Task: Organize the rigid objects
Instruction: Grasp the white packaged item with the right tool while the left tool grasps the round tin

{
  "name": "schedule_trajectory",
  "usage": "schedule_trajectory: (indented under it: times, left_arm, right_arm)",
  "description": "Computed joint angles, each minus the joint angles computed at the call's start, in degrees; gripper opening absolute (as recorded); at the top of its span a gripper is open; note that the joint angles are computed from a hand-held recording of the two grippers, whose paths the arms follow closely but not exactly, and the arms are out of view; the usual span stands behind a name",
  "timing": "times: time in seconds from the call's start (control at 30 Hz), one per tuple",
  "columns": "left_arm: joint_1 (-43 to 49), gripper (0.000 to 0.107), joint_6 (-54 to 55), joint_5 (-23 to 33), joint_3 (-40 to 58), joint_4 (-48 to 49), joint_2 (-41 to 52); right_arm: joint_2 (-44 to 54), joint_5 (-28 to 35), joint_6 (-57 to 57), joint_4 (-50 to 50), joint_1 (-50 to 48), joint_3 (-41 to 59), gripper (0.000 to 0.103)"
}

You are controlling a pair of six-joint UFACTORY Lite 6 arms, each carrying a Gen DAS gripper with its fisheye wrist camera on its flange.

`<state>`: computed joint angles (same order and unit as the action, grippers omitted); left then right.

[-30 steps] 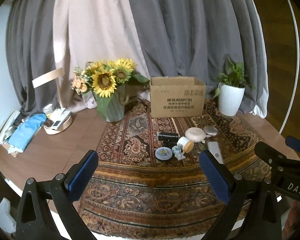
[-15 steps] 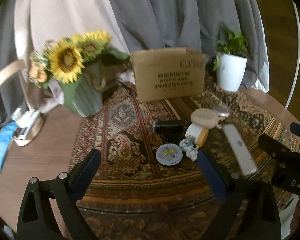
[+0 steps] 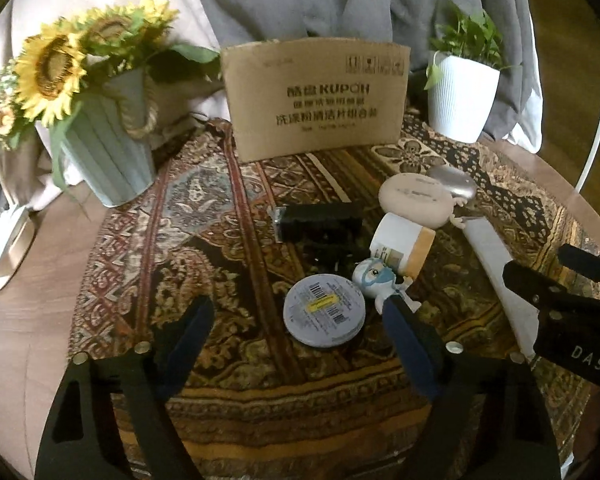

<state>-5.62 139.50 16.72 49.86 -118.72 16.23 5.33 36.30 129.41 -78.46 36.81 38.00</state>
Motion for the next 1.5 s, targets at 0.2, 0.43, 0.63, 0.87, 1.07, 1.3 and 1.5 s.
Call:
schedule_trajectory:
  times: [0.2,0.43,0.63,0.87,1.07,1.3,1.5]
  left_arm:
    - [-0.85,0.081,-3.37,-0.19,3.12,3.37,4.30]
    - [-0.69,0.077,-2.39,-0.48,5.40,3.42,7.48]
    - [-0.57,0.068,-13.47,-0.52,8.59,14.78,10.38]
    - [-0.85,0.066,-18.34,-0.57,11.09,19.29,12.40]
    - [-1.36,0.051,-16.98,-0.16,10.35,18.84,11.75]
    - [-1.47,0.051,-11.74,-1.17,6.75,12.52,8.40]
    - [-1.30,0.051,-16.33,-0.86,4.04,15.15,3.91]
  right_arm:
    - [3.09,-3.30,3.45,-4.54,-3.72,0.15,0.081]
    - [6.89,-5.61,5.37,-7.10,-5.76,2.00,0.076]
    - [9.16,-7.40,6.80,-8.50,-7.12,3.03,0.071]
    - [10.92,-7.57,4.23,-6.28,-7.56,4.80,0.069]
    - [10.48,-8.36,3.36,-7.47,-8.14,4.66,0.052]
    - [9.07,-9.82,2.13,-8.62,-8.43,3.92,0.040]
    - [4.95,-9.49,1.27,-8.63,-7.24,1.67,0.040]
